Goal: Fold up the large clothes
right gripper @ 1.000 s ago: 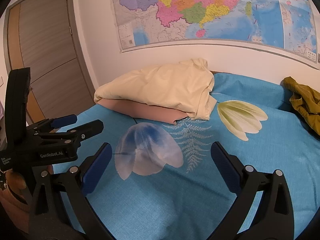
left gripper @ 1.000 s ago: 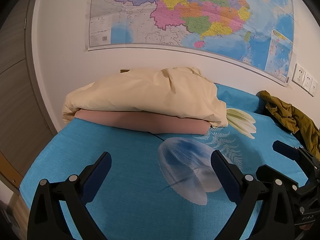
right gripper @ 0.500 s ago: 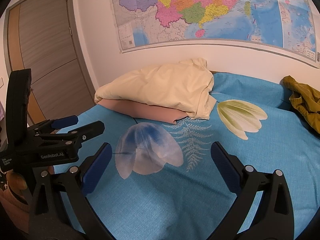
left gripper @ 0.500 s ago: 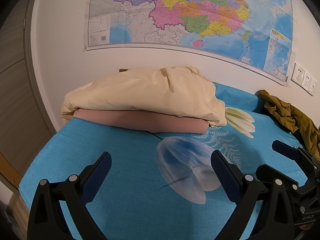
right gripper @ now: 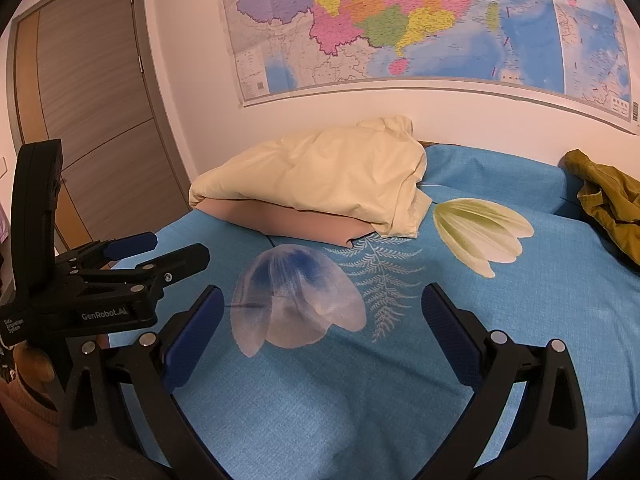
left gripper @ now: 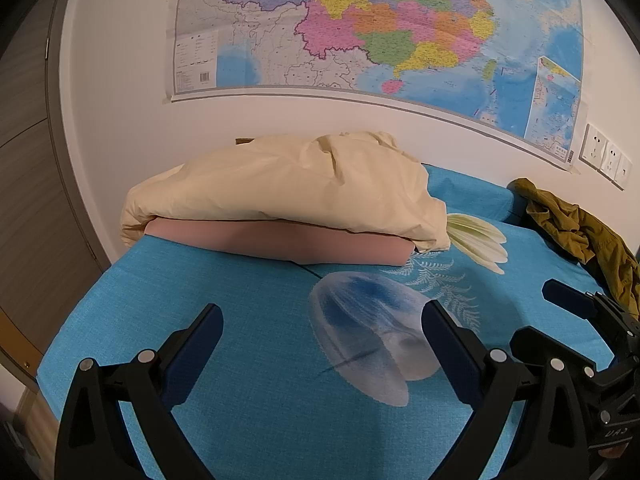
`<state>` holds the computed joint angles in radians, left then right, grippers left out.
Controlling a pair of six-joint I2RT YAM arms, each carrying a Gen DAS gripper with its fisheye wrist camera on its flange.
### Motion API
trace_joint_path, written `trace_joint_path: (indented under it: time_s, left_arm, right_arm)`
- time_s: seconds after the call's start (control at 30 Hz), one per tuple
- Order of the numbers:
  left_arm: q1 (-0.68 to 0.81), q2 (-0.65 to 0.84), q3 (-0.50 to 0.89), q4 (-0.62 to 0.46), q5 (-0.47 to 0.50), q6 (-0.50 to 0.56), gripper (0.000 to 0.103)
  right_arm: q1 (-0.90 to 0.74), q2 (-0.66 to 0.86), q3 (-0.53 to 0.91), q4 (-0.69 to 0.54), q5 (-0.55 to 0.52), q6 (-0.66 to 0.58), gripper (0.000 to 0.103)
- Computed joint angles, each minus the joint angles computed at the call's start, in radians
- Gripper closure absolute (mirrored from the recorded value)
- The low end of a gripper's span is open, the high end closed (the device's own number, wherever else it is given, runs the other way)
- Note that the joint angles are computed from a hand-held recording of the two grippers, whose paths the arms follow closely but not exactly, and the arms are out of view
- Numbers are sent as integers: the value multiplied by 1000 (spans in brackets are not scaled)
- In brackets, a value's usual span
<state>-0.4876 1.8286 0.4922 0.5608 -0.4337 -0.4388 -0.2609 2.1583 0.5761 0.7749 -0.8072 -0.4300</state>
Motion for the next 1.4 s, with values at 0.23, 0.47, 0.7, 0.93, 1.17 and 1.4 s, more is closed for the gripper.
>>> trace_joint_path:
  time_s: [0.23, 0.47, 0.7, 0.93, 1.17, 1.4]
  left_arm:
    - [-6, 0, 2, -3, -6, 0, 7]
    - [-7, 0, 2, -4, -6, -3, 7]
    - [-7, 2, 2, -1, -7, 0, 7]
    - [-7, -2, 1, -3, -6, -3, 7]
    - [-3, 1, 3, -2, -4, 3, 7]
    - [-3, 2, -1, 3, -4, 6, 7]
  right_arm:
    - [1, 1, -1, 4, 3, 4, 6]
    - [2, 2, -1, 5, 5, 6, 6]
    - [0, 2, 0, 3, 3, 5, 6]
    - [3, 2, -3, 11, 6, 10, 6]
    - [0, 1, -4, 10, 3, 9, 6]
    - [-3, 6, -3, 15, 0, 10, 6]
